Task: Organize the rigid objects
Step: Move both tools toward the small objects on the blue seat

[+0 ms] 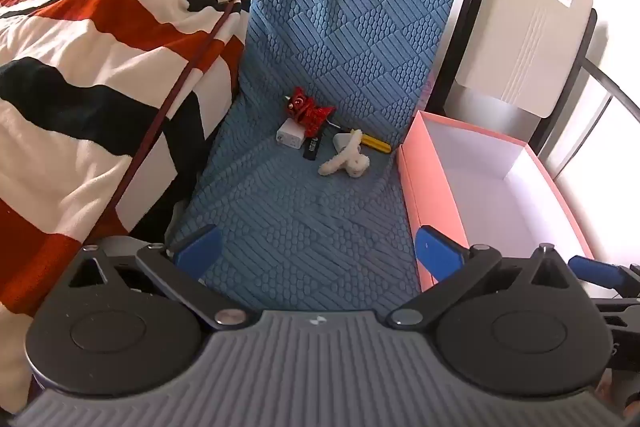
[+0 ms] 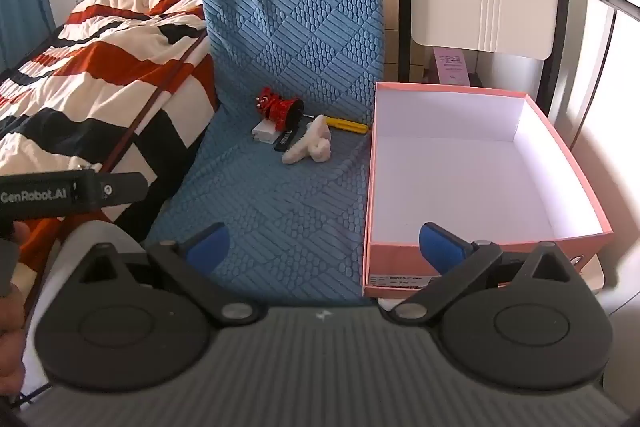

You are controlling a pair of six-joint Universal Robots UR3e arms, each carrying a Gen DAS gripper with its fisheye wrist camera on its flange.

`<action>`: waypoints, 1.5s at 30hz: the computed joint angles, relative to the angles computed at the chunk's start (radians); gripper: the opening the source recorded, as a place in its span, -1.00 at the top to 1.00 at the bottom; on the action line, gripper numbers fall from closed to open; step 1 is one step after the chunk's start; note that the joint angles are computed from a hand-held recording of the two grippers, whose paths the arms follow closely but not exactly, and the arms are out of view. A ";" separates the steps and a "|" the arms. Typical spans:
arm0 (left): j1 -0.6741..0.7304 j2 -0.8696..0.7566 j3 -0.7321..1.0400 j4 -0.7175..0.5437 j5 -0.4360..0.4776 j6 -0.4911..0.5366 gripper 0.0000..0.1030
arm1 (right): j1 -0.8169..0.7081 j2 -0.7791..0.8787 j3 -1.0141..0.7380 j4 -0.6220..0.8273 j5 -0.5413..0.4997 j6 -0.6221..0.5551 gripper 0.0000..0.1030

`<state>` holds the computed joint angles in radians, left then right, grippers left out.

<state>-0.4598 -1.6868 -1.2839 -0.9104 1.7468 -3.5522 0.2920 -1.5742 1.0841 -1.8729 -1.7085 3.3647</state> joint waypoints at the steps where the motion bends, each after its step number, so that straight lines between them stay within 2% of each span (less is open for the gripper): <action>1: -0.001 -0.008 0.021 -0.028 0.003 0.005 -1.00 | 0.003 0.004 -0.008 0.007 -0.005 0.000 -1.00; 8: -0.005 -0.061 0.086 -0.037 0.011 0.003 -1.00 | 0.010 0.015 -0.006 -0.005 -0.010 0.000 -1.00; 17: 0.006 -0.013 -0.008 0.036 0.009 0.021 -1.00 | 0.003 0.004 0.005 0.001 -0.006 0.000 -1.00; 27: 0.007 0.005 0.030 -0.017 -0.003 0.024 -1.00 | 0.021 0.008 -0.016 0.013 -0.025 0.022 -1.00; 31: -0.005 0.021 0.022 -0.008 0.043 0.018 -1.00 | 0.031 0.012 -0.021 0.015 -0.033 0.029 -1.00; 34: 0.007 0.029 0.037 -0.028 0.031 0.005 -1.00 | 0.049 0.019 -0.034 0.021 -0.067 0.042 -1.00; 37: 0.021 0.036 0.066 -0.086 -0.009 -0.017 -1.00 | 0.044 0.030 -0.067 0.057 -0.053 0.065 -1.00; 45: 0.040 0.049 0.097 -0.133 -0.061 0.019 -1.00 | 0.077 0.050 -0.124 0.102 -0.065 0.101 -1.00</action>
<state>-0.4194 -1.6379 -1.1866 -1.0434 1.6858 -3.5330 0.3689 -1.5243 0.9598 -1.7709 -1.7735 3.4658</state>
